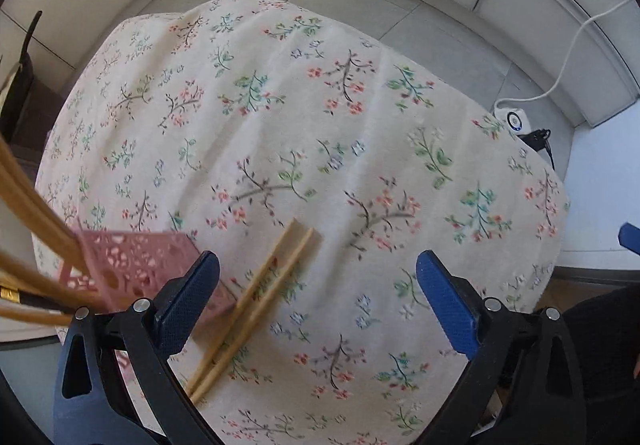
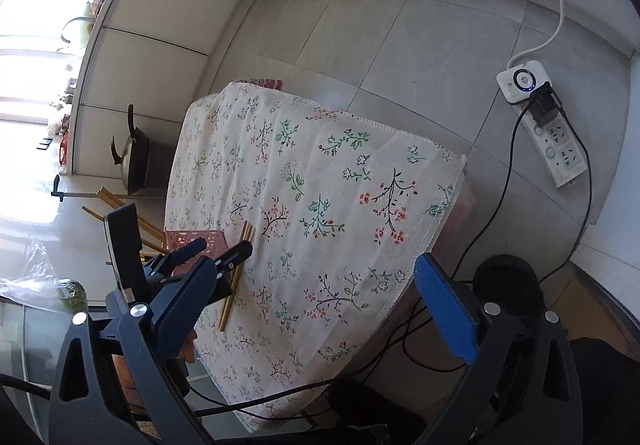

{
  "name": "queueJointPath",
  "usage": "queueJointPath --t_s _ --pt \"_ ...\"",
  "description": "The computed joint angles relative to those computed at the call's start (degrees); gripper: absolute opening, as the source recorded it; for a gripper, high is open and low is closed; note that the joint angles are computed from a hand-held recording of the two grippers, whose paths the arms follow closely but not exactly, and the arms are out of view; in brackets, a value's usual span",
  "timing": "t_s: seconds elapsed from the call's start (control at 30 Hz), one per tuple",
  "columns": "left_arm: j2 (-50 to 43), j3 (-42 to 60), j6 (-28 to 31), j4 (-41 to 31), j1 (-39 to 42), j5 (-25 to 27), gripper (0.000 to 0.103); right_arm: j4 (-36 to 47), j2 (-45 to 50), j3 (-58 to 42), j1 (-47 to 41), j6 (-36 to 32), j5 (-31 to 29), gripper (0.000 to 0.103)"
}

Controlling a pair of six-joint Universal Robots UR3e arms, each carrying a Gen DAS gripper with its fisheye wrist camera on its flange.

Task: Organize utensils
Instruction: 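Grasp one of the last two chopsticks with each tool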

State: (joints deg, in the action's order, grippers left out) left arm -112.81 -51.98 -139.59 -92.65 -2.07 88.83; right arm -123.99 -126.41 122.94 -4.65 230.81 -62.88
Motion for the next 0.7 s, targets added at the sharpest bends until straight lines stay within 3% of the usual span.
queueJointPath --t_s 0.37,0.53,0.63,0.7 --pt "-0.51 -2.35 1.76 3.11 -2.24 0.73 0.090 1.48 -0.42 0.21 -1.58 -0.92 1.59 0.096" --pt "-1.22 -9.80 2.35 9.71 -2.77 4.52 0.093 2.47 -0.37 0.17 -2.13 -1.44 2.49 0.096" --pt "-1.59 -5.29 3.50 -1.43 -0.14 0.45 0.086 3.34 -1.29 0.82 -3.32 -1.69 3.46 0.096" --pt "1.35 -7.62 5.58 -3.62 0.36 0.31 0.079 3.57 -1.27 0.74 -3.51 -1.89 3.45 0.096"
